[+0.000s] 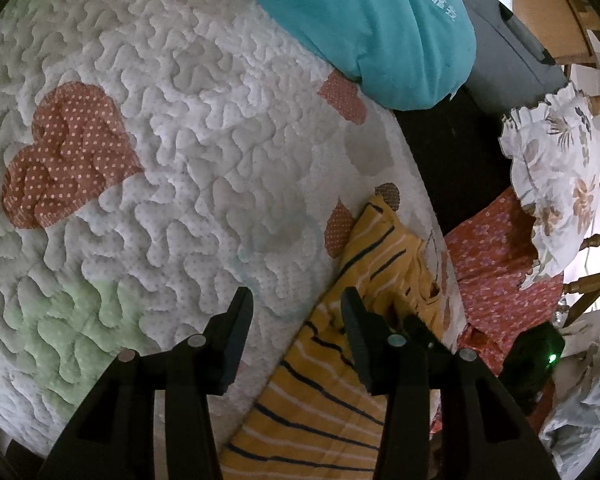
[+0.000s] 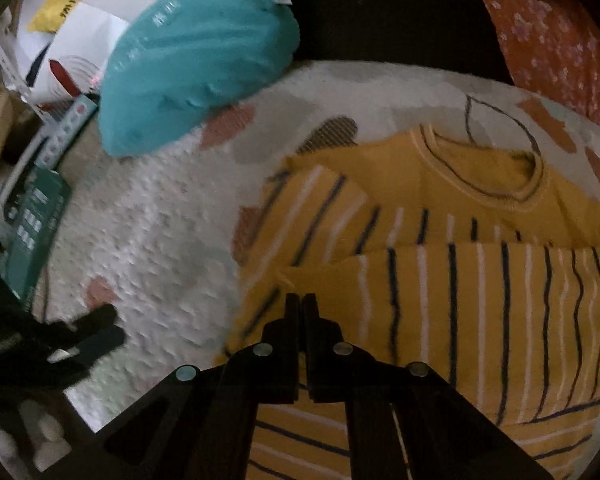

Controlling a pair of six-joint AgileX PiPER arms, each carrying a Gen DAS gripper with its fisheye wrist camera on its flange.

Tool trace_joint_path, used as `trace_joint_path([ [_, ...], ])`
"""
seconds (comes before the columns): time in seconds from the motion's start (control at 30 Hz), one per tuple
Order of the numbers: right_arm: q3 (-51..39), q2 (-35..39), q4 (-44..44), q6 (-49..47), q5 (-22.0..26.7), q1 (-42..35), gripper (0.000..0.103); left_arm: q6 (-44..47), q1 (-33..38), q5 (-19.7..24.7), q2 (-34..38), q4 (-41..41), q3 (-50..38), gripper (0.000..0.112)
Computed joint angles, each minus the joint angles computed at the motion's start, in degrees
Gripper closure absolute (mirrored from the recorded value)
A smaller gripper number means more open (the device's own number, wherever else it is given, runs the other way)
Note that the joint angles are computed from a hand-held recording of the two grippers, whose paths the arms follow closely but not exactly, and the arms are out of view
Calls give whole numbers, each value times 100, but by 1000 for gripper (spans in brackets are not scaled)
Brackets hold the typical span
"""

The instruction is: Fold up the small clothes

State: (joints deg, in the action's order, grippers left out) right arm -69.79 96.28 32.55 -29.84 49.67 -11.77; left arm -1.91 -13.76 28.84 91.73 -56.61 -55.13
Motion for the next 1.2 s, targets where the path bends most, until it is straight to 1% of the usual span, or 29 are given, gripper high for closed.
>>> trace_joint_path([
  [0.17,-463,417,151,426,22,402,100,-71,71,25,-31,67,51,69],
  [0.27,-610,719,123,666,-92,664,100,-143,140,51,-39,195,79,69],
  [0.33,-666,902,168,636,-101,706,99,-164,156,70,-15,202,81,69],
  [0.37,-638,955,411,442,-37,625,97,-207,147,76,-6,242,65,69],
  [0.43,-482,928,1007,9,134,367,97,-340,89,48,-5,378,17,69],
  [0.47,-377,871,1268,-155,214,229,95,-463,32,22,1,509,-33,69],
  [0.5,-308,823,1484,-300,347,77,92,-646,-45,-18,5,712,-94,69],
  [0.53,-277,772,1556,-348,432,-28,86,-888,-147,-75,12,973,-168,69],
  [0.57,-215,682,1612,-422,471,-169,84,-1157,-256,-126,31,1265,-256,69],
  [0.63,-135,541,1580,-509,509,-469,83,-1883,-565,-213,133,2095,-541,68],
  [0.73,-180,566,1263,-475,539,-992,83,-2925,-1153,-133,540,3483,-1266,67],
  [0.77,-208,602,1128,-446,524,-1158,83,-3057,-1373,-83,749,3750,-1566,67],
  [0.87,-323,767,635,-403,349,-1642,83,-3243,-1816,183,1304,4214,-2303,67],
  [0.93,-507,1004,427,-453,405,-2003,82,-3386,-1891,421,1631,4269,-2629,67],
  [0.97,-648,1168,548,-635,583,-2274,83,-3497,-1867,621,1823,4242,-2778,67],
  [1.0,-864,1368,764,-819,890,-2616,84,-3511,-1810,735,1932,4135,-2821,67],
  [1.03,-1025,1471,786,-813,1032,-2803,84,-3371,-1698,676,1964,3825,-2713,67],
  [1.07,-1179,1556,769,-757,1099,-3006,84,-3214,-1605,524,1907,3550,-2556,67],
  [1.13,-1519,1776,744,-589,1130,-3449,80,-3085,-1483,477,1841,3366,-2431,67],
  [1.2,-1850,2059,862,-325,1234,-3907,80,-2703,-1366,305,1794,2834,-2203,67],
])
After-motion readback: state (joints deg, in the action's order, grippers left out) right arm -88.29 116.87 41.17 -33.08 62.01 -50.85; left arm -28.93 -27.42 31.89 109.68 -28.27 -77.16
